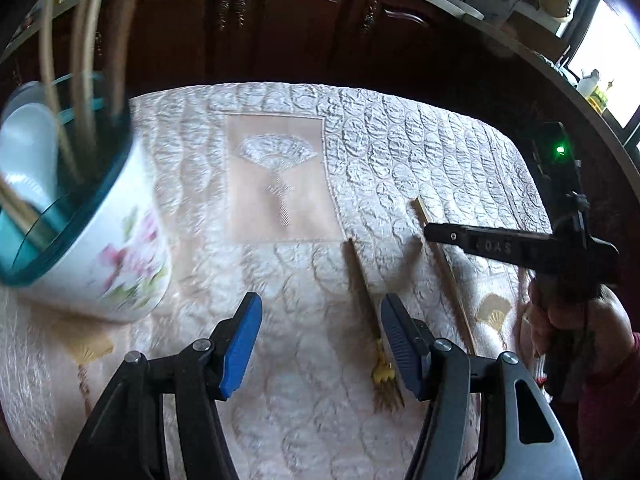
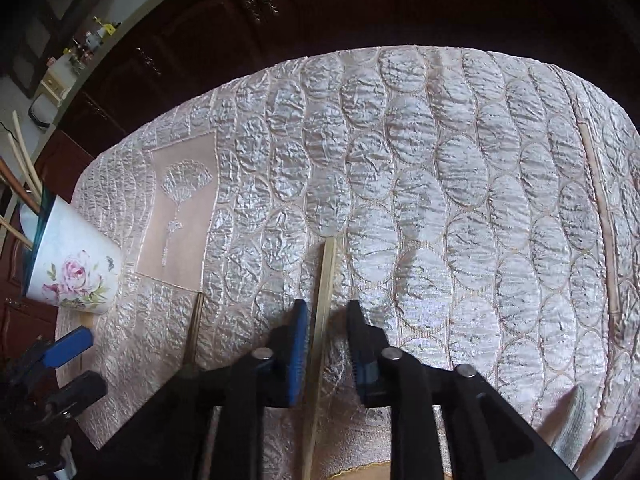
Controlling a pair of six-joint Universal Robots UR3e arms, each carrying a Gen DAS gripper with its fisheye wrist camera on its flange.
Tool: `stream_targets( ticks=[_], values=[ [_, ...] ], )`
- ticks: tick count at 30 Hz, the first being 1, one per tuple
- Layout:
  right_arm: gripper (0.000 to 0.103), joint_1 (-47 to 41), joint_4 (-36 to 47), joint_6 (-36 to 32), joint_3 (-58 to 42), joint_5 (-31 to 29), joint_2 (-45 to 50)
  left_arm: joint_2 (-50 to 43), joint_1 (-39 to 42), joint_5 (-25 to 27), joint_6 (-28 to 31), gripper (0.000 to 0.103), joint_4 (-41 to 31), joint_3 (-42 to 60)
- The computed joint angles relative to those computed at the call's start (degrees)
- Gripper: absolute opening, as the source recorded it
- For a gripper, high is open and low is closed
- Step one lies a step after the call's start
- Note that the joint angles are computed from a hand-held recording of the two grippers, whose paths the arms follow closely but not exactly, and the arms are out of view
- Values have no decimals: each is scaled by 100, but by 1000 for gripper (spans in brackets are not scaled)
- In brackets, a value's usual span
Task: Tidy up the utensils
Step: 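Grasp the brass fork with the left gripper while the right gripper holds the chopstick, then lift the fork and chopstick and carry them above the floral holder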
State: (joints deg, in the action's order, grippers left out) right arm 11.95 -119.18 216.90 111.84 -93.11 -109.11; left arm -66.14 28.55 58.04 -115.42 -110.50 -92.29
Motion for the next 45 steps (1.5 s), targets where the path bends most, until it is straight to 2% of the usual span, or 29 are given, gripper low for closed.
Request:
stream_targets(
  ticks=[2, 3, 7, 10, 12, 18, 19, 20, 21, 23, 27, 30, 36, 40, 45],
  values=[
    [25, -31, 5, -71, 3, -27, -21, -142, -384, 67, -411, 63, 473, -125],
    [25, -33, 288, -109, -154, -60, -144, -238, -552, 95, -562, 63, 635, -147],
    [25, -122, 430, -226, -241, 18, -217, -552, -1158, 303, -1025, 61, 1176, -207],
    [25, -214, 425, -373, -249, 105, -204, -740, -1500, 406, -1224, 51, 1379, -226],
    [25, -149, 247, -359, -272, 95, 14, -887, -1761, 528, -1426, 38, 1651, -278],
    [24, -192, 84, -611, -340, 152, 282, -1315, -2255, 817, -1900, 16, 2360, -431],
    [23, -161, 42, -614, -354, 117, 351, -1345, -2265, 809, -1920, 13, 2427, -451],
    [17, -126, -18, -636, -358, 68, 406, -1358, -2271, 809, -1937, 9, 2480, -470],
    [13, -85, -77, -646, -360, 16, 470, -1397, -2263, 777, -1933, 9, 2496, -464],
    [11, -58, -137, -646, -373, -15, 508, -1437, -2155, 686, -1830, 8, 2395, -383],
    [9, 60, -185, -514, -405, -46, 404, -1362, -1582, 378, -1312, 6, 1759, -71],
    [8, 289, -137, -300, -609, -117, 316, -1176, -1045, 96, -752, 6, 1019, 243],
    [7, 904, 62, 25, -1151, -438, 248, -876, 295, -327, 658, 6, -952, 1147],
    [7, 1602, 371, 342, -1837, -906, 492, -732, 1323, -390, 1800, 6, -2465, 1860],
    [7, 2467, 868, 665, -2696, -1534, 892, -717, 2184, -442, 2799, 6, -3899, 2672]
  ],
)
